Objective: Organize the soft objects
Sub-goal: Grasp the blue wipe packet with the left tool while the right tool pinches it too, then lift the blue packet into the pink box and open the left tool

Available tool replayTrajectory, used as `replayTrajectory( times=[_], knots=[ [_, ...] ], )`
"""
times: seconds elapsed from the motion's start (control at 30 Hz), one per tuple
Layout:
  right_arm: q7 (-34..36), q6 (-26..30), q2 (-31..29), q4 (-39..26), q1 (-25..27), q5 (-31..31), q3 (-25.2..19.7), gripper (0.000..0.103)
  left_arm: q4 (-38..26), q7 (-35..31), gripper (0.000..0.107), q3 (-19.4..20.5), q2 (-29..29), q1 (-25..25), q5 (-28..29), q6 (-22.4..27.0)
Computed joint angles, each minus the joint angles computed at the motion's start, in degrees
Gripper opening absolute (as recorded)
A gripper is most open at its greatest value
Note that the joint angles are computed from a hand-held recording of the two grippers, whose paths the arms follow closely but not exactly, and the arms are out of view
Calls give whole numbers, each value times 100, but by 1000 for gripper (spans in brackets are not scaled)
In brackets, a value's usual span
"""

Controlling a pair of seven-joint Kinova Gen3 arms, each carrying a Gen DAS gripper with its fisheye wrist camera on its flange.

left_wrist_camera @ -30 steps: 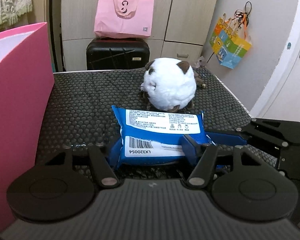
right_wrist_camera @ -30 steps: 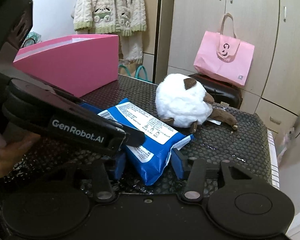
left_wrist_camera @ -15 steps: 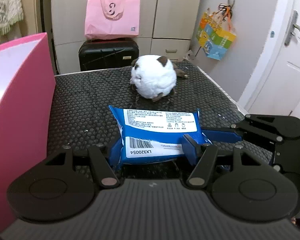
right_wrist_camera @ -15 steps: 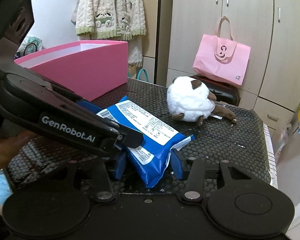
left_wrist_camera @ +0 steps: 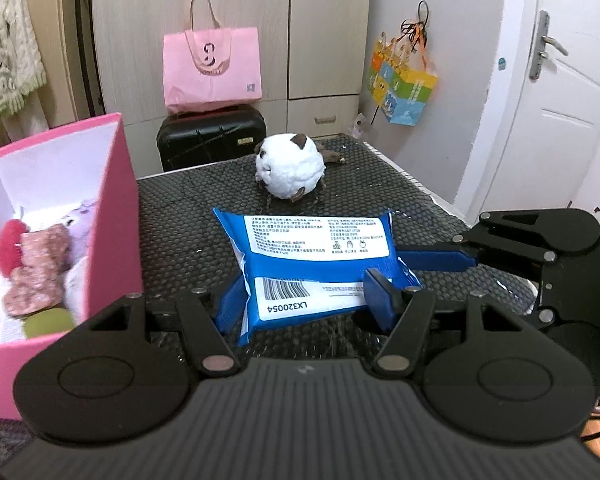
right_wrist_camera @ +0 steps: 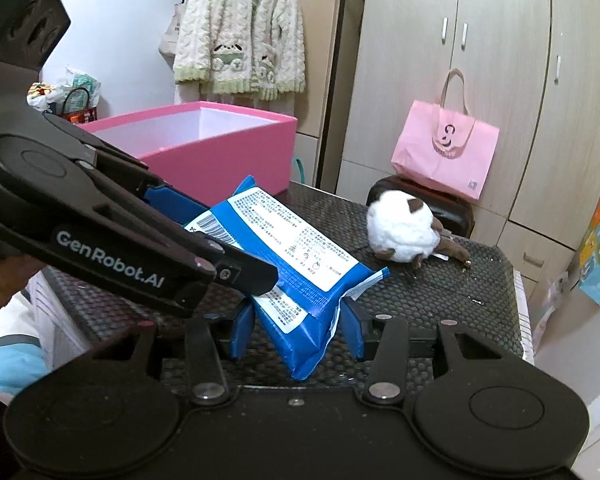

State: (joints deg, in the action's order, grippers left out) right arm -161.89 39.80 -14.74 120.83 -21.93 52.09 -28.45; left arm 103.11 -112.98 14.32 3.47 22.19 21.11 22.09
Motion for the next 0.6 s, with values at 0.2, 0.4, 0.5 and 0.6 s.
replayTrajectory(
  times=[0.2, 0.4, 0.5, 0.6],
  knots=[
    [-278, 899, 119, -429, -302, 143, -602, 51, 482, -999, 62, -313, -708, -62, 820, 119],
    [-368, 1853, 488, -1064, -832, 395, -878, 51, 743, -1815, 62, -968, -1347, 90, 1385, 455],
    [-312, 2063, 679, -1342, -1084, 650, -866, 50, 837, -1987, 62, -1164, -1581, 125, 1449, 373],
    [-248, 2152, 899, -1624, -1306, 968, -771, 50, 848, -2143, 62, -1446, -1739, 173, 1550, 332]
  ],
)
